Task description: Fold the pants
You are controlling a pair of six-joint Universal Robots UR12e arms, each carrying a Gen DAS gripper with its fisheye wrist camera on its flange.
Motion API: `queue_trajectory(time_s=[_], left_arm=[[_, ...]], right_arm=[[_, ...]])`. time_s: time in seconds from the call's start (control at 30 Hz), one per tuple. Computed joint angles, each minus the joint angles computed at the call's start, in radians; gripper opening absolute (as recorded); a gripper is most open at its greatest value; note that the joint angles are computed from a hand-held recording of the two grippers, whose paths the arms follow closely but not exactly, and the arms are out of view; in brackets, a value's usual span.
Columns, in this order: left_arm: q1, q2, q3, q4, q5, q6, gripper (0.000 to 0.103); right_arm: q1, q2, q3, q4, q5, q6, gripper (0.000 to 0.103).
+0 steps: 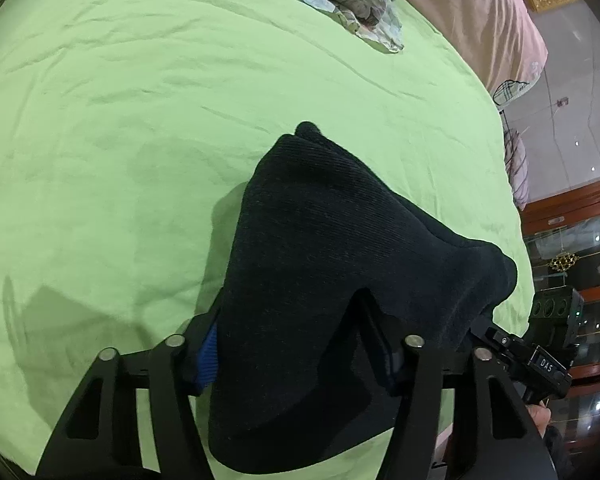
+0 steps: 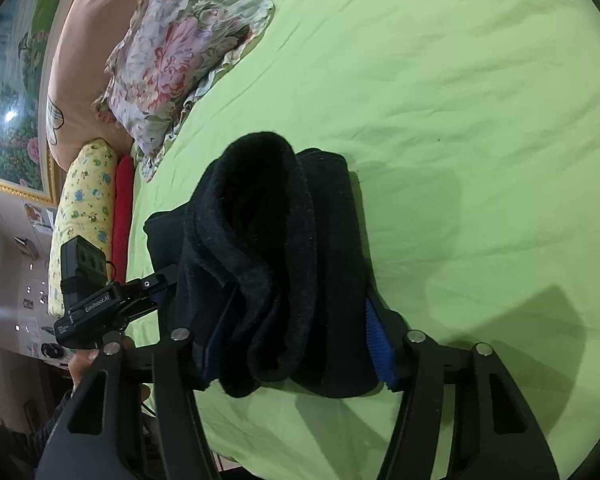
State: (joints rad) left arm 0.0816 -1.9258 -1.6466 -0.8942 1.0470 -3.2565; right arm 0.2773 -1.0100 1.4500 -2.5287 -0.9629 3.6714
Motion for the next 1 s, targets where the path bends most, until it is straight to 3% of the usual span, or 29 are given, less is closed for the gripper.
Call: queue_trajectory(time_s=[0.2,0.3,0.73,1.0], left_arm=[[0.001,0.015,-0.010,0.019,-0.013,0.014,0.041],[0.005,0.024,-0.018,0.038,-0.022,0.008,0.038],[0.047,0.082,-0.050,0.177,-0.023,-0.103,0.035],[0.077,0.090,-0.042,0.221,0.016,-0.141,0.035]], right_arm=[[0.008,-0.005,-0.021,0.026,-0.020,-0.040,0.048],[0.011,-0.005,-0.035,0.026,-0.018,-0.057,0.045],[0.031,0.037,-0.141,-0.012,0.047,-0.114,0.042],[0.049,0.108,-0.280,0.049,0.072,-0.184,0.042]])
